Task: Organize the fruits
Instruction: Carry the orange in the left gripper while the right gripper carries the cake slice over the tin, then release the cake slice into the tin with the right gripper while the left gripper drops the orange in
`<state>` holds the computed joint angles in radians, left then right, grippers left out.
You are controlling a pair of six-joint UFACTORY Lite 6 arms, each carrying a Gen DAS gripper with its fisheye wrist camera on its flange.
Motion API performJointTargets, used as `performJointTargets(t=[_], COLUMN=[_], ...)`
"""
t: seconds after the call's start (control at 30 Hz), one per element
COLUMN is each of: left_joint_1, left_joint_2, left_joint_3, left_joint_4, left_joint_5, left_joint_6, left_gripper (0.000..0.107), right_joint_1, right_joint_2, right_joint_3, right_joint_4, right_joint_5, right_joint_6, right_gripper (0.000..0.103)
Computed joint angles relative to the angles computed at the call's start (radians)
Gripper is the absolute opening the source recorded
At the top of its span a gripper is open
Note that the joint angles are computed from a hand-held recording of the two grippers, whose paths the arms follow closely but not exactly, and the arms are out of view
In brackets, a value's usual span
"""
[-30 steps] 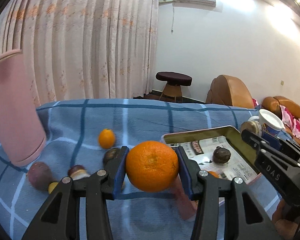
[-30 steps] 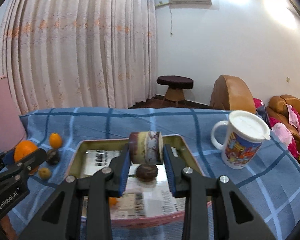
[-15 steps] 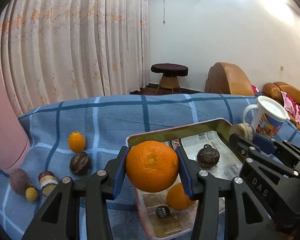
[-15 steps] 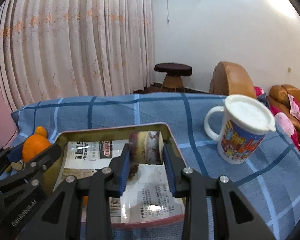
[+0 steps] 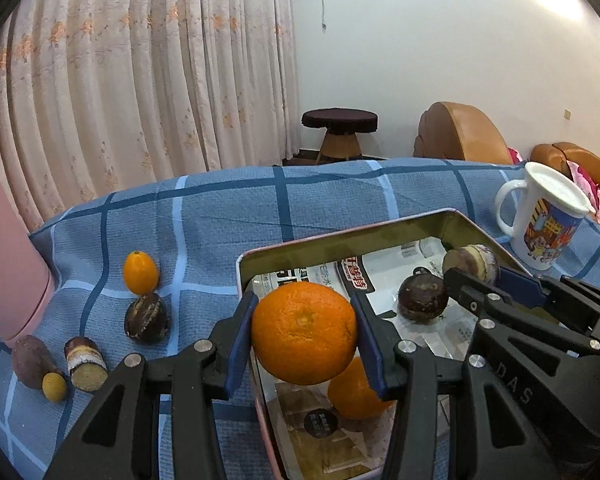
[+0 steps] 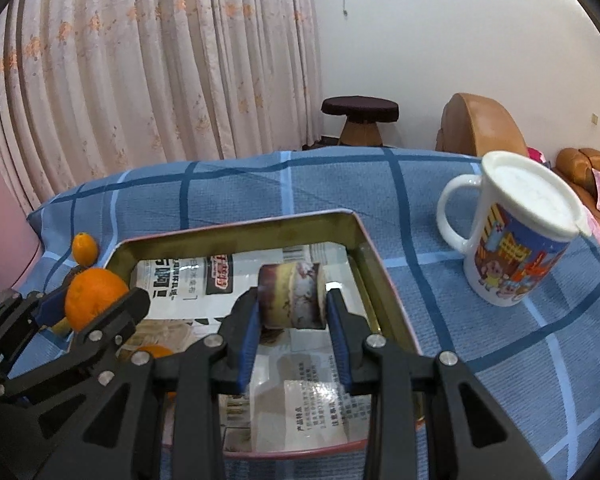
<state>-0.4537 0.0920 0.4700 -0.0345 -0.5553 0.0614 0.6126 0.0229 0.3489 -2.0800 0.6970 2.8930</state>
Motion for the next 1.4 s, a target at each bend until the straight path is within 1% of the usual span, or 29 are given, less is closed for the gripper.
performJointTargets(t=[0.2, 0.4, 0.43, 0.5, 0.57, 0.6, 0.67, 0.7, 0.73, 0.77, 0.8, 0.83, 0.97, 1.07, 1.27, 1.4], left_joint_1=[0.006, 0.008, 0.008, 0.01, 0.018, 0.019, 0.003, -0.005, -0.016, -0.034, -0.044, -0.044, 0.0, 0.042, 0.094, 0.141], left_joint_2=[0.015, 0.016, 0.015, 0.01, 0.003, -0.001, -0.015, -0.021, -0.028, -0.039, -0.058, -0.077, -0.137, -0.146, -0.166, -0.178], left_joint_3=[0.019, 0.021, 0.02, 0.014, 0.009, 0.005, -0.009, -0.016, -0.025, -0.04, -0.063, -0.08, -0.108, -0.105, -0.129, -0.153], left_joint_4=[0.031, 0.042, 0.043, 0.05, 0.076, 0.082, 0.033, 0.016, -0.013, -0.067, -0.092, -0.082, 0.007, 0.039, 0.0, 0.009], left_joint_5=[0.021, 0.026, 0.026, 0.021, 0.018, 0.014, -0.002, -0.009, -0.019, -0.039, -0.075, -0.094, -0.095, -0.08, -0.108, -0.135], left_joint_6=[-0.02, -0.03, -0.033, -0.048, -0.077, -0.084, -0.043, -0.023, 0.005, 0.048, 0.065, 0.057, -0.033, -0.069, -0.012, 0.013], left_gripper=[0.05, 0.05, 0.05, 0.05, 0.05, 0.051, 0.056, 0.061, 0.077, 0.085, 0.085, 0.085, 0.085, 0.085, 0.085, 0.085], right_joint_1=[-0.021, -0.018, -0.015, -0.014, -0.042, -0.057, -0.069, -0.071, -0.068, -0.055, -0.016, 0.007, 0.126, 0.168, 0.235, 0.338], right_joint_2=[-0.004, -0.011, -0.016, -0.029, -0.056, -0.068, -0.093, -0.109, -0.126, -0.133, -0.147, -0.158, -0.215, -0.225, -0.187, -0.127], right_joint_3=[-0.006, -0.01, -0.011, -0.022, -0.046, -0.059, -0.08, -0.093, -0.105, -0.108, -0.116, -0.118, -0.147, -0.149, -0.145, -0.13], right_joint_4=[-0.053, -0.045, -0.033, -0.012, -0.062, -0.1, -0.138, -0.16, -0.18, -0.162, -0.102, -0.067, 0.082, 0.147, 0.219, 0.311], right_joint_5=[-0.022, -0.017, -0.015, -0.004, -0.008, -0.011, -0.009, -0.002, 0.007, 0.019, 0.06, 0.079, 0.209, 0.267, 0.377, 0.501], right_joint_6=[0.038, 0.042, 0.035, 0.037, 0.092, 0.128, 0.169, 0.19, 0.21, 0.203, 0.169, 0.146, 0.07, 0.044, 0.057, 0.056], right_gripper=[0.035, 0.036, 0.039, 0.047, 0.058, 0.058, 0.059, 0.06, 0.067, 0.077, 0.081, 0.086, 0.097, 0.099, 0.1, 0.103])
